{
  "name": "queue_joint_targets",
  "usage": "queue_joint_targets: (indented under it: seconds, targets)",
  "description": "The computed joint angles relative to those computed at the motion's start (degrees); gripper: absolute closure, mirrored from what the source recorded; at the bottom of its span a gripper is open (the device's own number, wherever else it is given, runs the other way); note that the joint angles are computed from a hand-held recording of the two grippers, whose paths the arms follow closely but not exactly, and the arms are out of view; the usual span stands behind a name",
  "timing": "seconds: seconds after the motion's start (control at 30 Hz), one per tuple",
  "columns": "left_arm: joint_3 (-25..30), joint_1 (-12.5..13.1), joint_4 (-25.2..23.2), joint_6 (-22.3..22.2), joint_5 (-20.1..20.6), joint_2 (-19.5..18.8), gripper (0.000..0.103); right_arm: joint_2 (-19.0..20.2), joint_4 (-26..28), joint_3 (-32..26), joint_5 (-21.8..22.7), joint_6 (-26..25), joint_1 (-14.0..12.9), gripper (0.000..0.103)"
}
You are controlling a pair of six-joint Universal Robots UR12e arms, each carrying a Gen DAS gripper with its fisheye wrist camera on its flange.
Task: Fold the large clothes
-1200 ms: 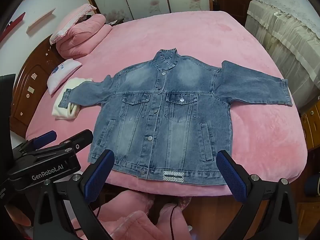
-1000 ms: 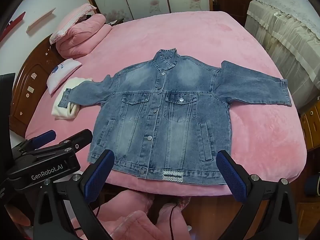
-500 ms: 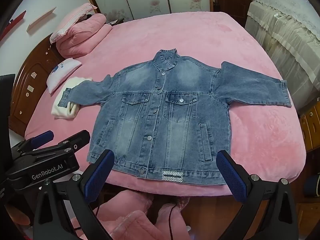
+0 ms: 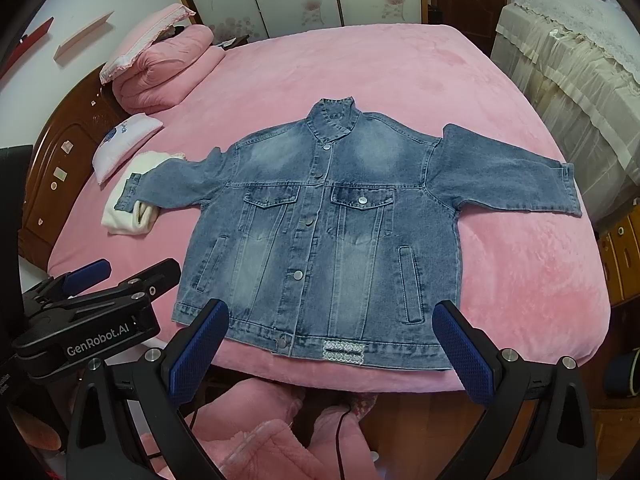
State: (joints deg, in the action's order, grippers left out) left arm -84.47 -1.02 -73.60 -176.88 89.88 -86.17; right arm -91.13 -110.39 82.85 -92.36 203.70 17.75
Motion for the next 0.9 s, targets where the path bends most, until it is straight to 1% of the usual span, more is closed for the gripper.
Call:
queue_joint_targets:
  seconds: [0.17,0.9]
  targets:
    - [0.1,-0.3,0.0,0.4,1.0,0.0,0.007,0.1,-0.1,0.0,0.0,-0.1,0.0,0.000]
    - [0.5,-0.1,-0.1,0.3,0.0,-0.1,0.007,0.2,0.8,-0.6,-0.3,-0.1,0.1,0.000]
